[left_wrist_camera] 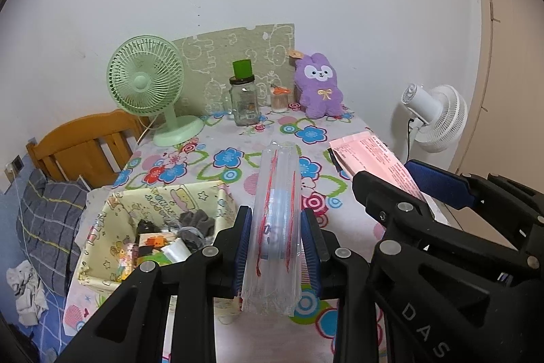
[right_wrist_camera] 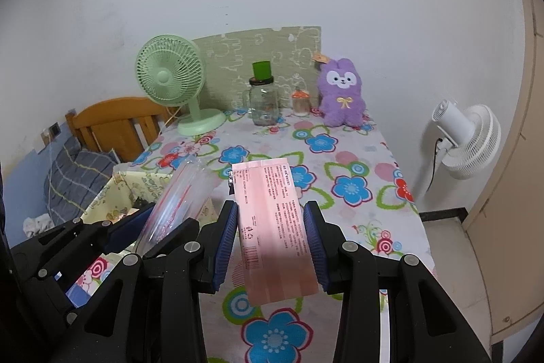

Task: Organize soft objects
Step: 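Carry the clear tube bag and pink packet over the cartoon box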

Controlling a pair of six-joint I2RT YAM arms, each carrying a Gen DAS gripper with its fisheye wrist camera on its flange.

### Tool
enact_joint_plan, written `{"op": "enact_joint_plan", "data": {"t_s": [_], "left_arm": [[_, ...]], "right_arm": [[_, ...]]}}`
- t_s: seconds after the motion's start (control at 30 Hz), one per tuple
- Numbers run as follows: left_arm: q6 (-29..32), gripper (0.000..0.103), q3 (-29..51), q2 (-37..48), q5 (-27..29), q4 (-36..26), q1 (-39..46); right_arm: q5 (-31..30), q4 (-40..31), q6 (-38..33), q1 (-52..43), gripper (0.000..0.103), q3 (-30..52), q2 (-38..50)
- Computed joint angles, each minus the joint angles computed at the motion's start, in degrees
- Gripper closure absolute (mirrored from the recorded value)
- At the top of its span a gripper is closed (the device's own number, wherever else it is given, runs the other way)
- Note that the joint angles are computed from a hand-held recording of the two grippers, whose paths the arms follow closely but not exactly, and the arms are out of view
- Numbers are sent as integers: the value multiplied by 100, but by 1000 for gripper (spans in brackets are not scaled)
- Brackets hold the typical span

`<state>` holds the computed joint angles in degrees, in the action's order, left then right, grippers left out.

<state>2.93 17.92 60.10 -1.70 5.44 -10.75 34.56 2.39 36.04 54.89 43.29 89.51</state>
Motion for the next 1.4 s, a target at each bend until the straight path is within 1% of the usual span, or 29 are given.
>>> {"op": "enact_joint_plan", "data": {"t_s": [0.33,0.53,0.7,0.87,1.07,1.4], "left_arm": [[471,74,63,255,736,178,961],[812,74,171,702,1226,427,1622],[990,74,296,1139,1514,614,2033],[1127,74,452,1598,1711,817,2365],[1271,74,683,2106,1912,922,2670],[1378,74,1079,2910,2032,1075,3002]], "right_arm": [[9,-227,-253,145,59,792,656],[-18,-324,-412,186,59,1357,1158],[-107,-452,-538,173,59,1834,1580],[-216,-508,-633,144,59,2272,1986],[-364,-678,-732,117,59,2842,2457],[-636,-905,-766,73,59,3686,3174]]}}
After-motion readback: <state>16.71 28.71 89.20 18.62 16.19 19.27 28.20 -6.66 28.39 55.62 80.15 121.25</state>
